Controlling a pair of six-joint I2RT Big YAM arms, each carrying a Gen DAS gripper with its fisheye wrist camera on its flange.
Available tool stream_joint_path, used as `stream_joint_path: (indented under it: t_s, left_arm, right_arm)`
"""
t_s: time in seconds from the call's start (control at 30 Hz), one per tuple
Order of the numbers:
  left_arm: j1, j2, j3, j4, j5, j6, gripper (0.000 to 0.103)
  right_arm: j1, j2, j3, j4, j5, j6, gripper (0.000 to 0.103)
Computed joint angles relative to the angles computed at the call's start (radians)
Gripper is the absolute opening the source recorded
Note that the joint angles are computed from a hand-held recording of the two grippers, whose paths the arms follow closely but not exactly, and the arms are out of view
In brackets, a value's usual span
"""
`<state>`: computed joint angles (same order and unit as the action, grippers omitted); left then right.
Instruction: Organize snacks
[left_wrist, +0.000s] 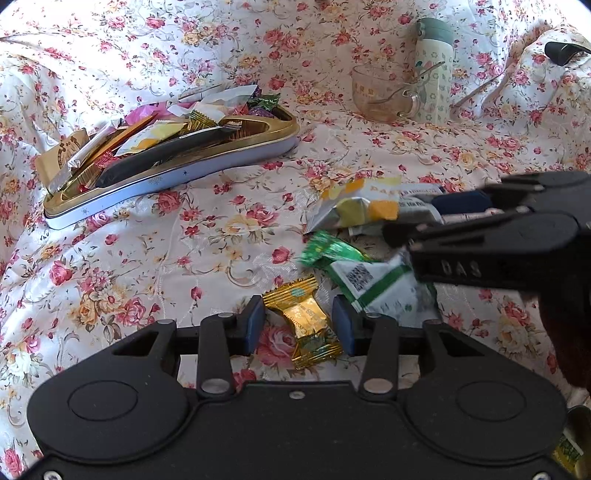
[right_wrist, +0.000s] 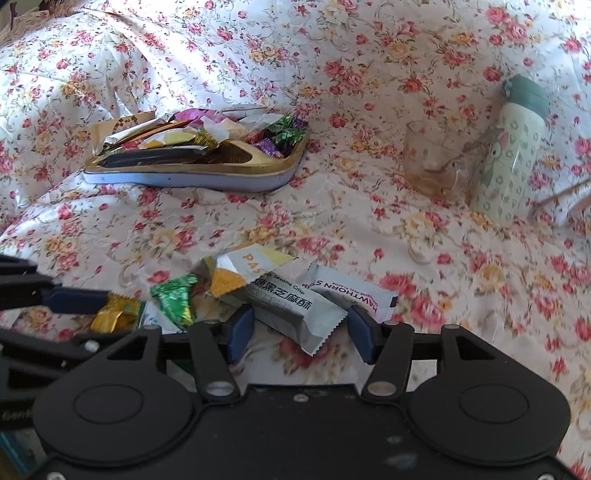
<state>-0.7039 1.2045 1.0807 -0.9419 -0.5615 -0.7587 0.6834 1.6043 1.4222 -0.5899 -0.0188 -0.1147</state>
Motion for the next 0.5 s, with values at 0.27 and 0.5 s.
stream_joint_path:
  t_s: [0.27, 0.5]
  left_arm:
    - [-0.001, -0.001, -0.002, 0.001, -0.002, 0.001, 0.052]
    - [-0.002, 0.0, 0.0, -0.002, -0.003, -0.005, 0.052]
  right_arm:
    - [-0.012, 0.036, 0.034, 0.013, 0.002, 0.004, 0.061]
    - [-0.012, -0.021, -0.016, -0.033, -0.073, -0.07, 0.042]
